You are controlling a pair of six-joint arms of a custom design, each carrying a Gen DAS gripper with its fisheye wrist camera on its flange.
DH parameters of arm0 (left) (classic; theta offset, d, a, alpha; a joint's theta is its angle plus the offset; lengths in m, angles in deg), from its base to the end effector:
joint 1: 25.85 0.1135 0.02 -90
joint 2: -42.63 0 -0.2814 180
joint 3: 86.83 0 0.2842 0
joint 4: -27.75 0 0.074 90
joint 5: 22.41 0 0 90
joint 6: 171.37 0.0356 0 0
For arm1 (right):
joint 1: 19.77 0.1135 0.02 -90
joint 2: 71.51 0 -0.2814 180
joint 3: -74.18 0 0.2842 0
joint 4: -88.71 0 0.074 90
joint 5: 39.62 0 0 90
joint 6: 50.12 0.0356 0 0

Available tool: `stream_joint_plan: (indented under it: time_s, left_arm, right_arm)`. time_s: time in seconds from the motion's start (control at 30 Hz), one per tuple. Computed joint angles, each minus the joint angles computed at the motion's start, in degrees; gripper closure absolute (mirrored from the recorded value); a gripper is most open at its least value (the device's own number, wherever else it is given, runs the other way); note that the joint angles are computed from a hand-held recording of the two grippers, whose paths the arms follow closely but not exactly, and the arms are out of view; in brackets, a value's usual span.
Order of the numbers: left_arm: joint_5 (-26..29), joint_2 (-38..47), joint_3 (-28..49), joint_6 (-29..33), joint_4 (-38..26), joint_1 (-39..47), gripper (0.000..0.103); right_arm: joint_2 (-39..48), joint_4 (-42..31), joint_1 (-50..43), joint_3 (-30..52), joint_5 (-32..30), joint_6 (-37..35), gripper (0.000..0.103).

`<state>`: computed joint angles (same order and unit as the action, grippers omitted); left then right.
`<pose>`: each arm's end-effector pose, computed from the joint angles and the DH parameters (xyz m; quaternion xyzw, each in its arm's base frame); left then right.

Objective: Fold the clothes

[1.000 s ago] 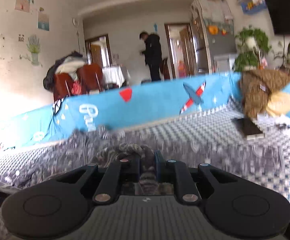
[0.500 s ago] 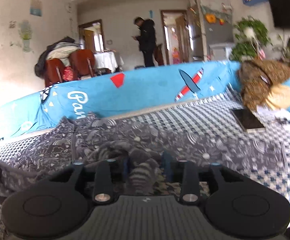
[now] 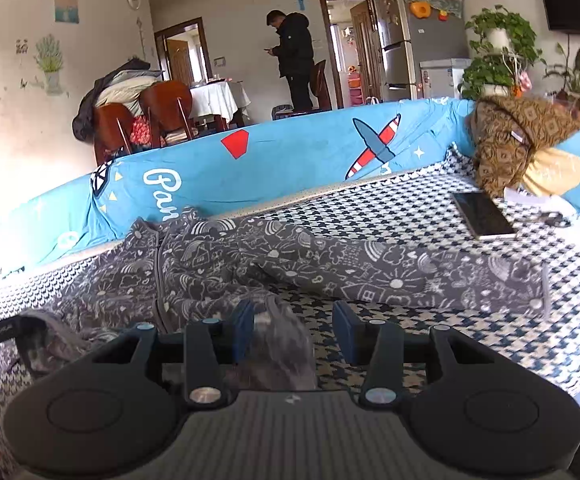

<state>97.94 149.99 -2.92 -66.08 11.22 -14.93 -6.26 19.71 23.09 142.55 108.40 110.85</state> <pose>0.4403 0.0666 0.2017 0.1439 0.8698 -0.1385 0.4512 0.1847 0.1302 0.2998 0.3060 0.8050 -0.1058 0.4971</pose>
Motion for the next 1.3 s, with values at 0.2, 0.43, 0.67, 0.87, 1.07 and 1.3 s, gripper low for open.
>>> stream_joint_plan:
  time_s: [0.2, 0.43, 0.67, 0.87, 1.07, 1.3]
  left_arm:
    - [0.6, 0.7, 1.3, -0.9, -1.1, -0.7, 0.000]
    - [1.5, 1.1, 2.4, -1.9, -1.9, -0.5, 0.000]
    - [1.6, 1.7, 3.3, -2.1, -3.1, -0.5, 0.000]
    - [1.7, 1.8, 3.5, -2.5, -3.4, -0.5, 0.000]
    - [1.6, 2.5, 4.7, -3.6, -4.5, -0.3, 0.000]
    - [0.7, 1.9, 3.2, -2.1, -3.7, -0.6, 0.000]
  right_arm:
    - [-1.8, 6.3, 3.2, 0.8, -4.3, -7.3, 0.060]
    - [1.0, 20.3, 3.9, 0.7, -15.6, -18.6, 0.060]
    - [10.3, 27.2, 1.4, 2.6, -26.1, -28.2, 0.060]
    - [21.0, 28.7, -2.0, 5.5, -24.6, -39.0, 0.060]
    - [26.4, 32.1, -5.3, 6.3, -27.4, -45.3, 0.061]
    - [24.5, 36.4, -7.8, 2.2, -29.8, -46.0, 0.097]
